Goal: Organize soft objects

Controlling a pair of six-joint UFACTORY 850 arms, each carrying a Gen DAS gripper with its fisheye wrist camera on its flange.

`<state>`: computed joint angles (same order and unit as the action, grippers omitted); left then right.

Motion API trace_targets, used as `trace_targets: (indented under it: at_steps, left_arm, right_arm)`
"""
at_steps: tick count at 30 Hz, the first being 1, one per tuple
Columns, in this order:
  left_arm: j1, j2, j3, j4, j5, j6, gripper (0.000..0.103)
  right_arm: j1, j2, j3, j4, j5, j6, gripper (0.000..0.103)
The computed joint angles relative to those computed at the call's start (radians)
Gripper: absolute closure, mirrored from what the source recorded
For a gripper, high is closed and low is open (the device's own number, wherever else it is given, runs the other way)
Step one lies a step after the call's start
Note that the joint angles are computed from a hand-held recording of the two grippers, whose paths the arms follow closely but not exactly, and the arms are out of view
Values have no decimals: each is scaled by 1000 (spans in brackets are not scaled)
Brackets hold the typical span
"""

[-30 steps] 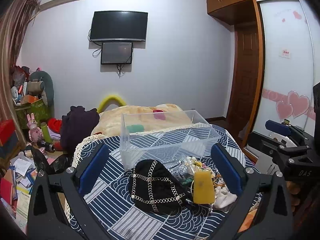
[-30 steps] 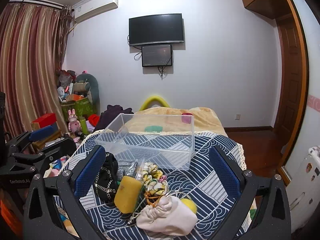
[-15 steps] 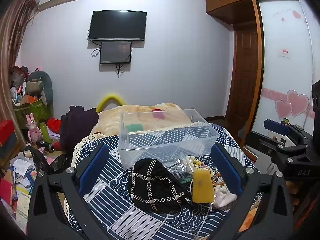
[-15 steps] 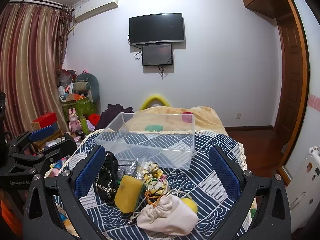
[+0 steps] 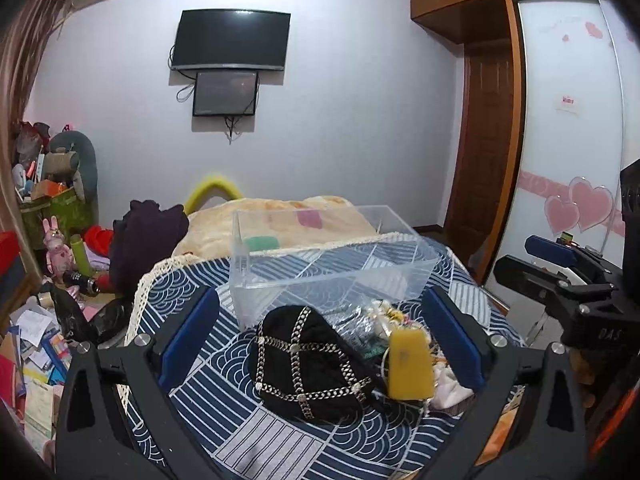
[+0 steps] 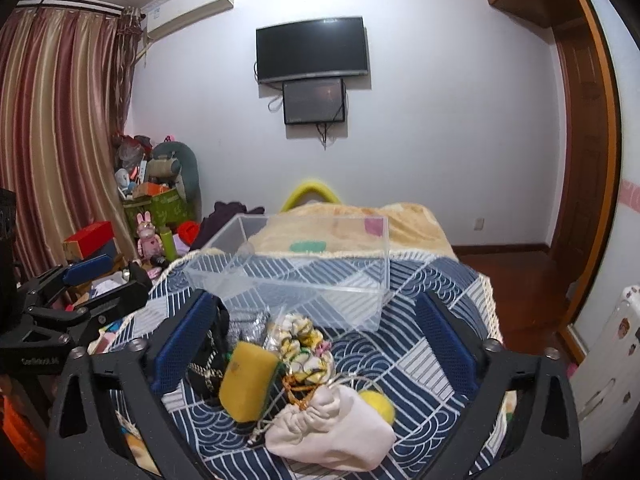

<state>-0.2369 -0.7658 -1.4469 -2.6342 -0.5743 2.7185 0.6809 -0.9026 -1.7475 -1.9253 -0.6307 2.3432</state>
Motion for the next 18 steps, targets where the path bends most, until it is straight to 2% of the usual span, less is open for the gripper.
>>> trace_targets:
  at_steps: [2,5,11,13,15,18]
  left_arm:
    - [1,-15,-19,18,26,-16,17]
    - [4,-53,-69,71,85,-86,20]
    - [10,-133,-166,224,183,-273,22]
    - [10,-152,-188,267,203,-313,24]
    - [10,-171,-210,332,218,-370,24]
    - [12,-195,-242,459,220,-489,24]
  right_arm:
    - [-12,-7,-8,31,40,-16,18]
    - [-29,-14,-9,35,111,-6,26]
    - [-39,-40,-34,11,218,9,27]
    - [-41,-68,-76,41,260,-37,28]
    - [-44,-99,-122,103,304,-116,33]
    - [-48,-140,-186,284,346,-313,41]
